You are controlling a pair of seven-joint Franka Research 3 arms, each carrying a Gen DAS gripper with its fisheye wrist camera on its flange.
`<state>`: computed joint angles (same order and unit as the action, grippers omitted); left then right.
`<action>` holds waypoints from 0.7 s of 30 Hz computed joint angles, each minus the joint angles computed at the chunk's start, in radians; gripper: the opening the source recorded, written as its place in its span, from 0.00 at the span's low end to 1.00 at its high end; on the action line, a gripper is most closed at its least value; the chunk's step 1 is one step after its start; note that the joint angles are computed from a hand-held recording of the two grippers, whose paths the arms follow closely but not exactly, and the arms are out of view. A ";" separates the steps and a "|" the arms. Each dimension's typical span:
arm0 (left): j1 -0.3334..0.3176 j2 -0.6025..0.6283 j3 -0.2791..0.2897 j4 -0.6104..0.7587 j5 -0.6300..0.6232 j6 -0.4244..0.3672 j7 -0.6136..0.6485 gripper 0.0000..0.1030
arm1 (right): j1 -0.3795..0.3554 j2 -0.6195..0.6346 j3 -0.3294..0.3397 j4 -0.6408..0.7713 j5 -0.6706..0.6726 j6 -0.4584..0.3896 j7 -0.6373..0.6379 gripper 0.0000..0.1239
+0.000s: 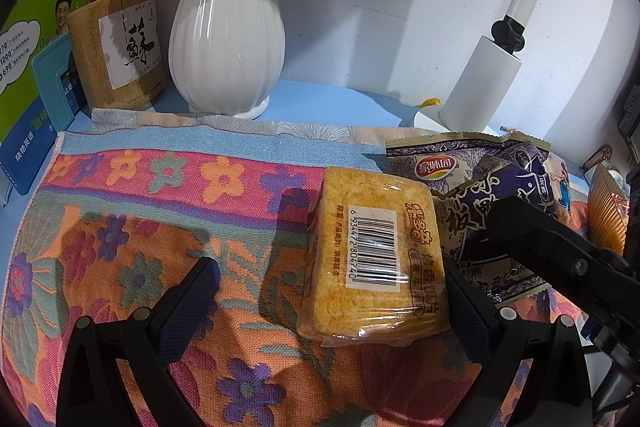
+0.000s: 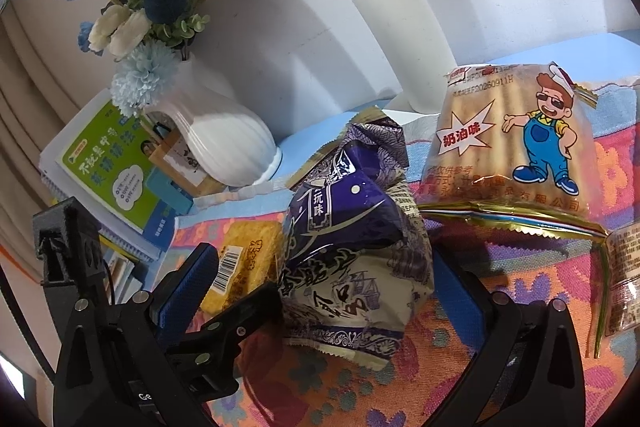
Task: Organize snacks
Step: 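Grasp the purple snack bag with the right tool while the left tool grasps the yellow barcoded cake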
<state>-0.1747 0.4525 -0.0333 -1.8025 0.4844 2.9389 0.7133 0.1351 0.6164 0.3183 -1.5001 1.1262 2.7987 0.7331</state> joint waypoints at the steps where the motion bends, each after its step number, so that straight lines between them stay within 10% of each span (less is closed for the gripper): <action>1: 0.000 0.000 0.000 0.000 0.000 0.000 0.000 1.00 | 0.006 0.000 -0.006 0.000 -0.008 0.006 0.009 0.78; 5: -0.007 0.000 0.008 0.000 0.007 -0.001 -0.007 1.00 | 0.037 -0.003 -0.038 -0.005 -0.076 0.028 0.071 0.39; 8: 0.008 -0.016 -0.002 -0.047 0.009 0.125 0.032 0.55 | 0.025 -0.001 -0.023 -0.006 -0.097 0.029 0.083 0.37; 21: -0.151 -0.045 0.205 -0.103 0.078 0.249 -0.129 0.55 | -0.056 -0.040 0.077 -0.048 0.162 0.052 -0.236 0.35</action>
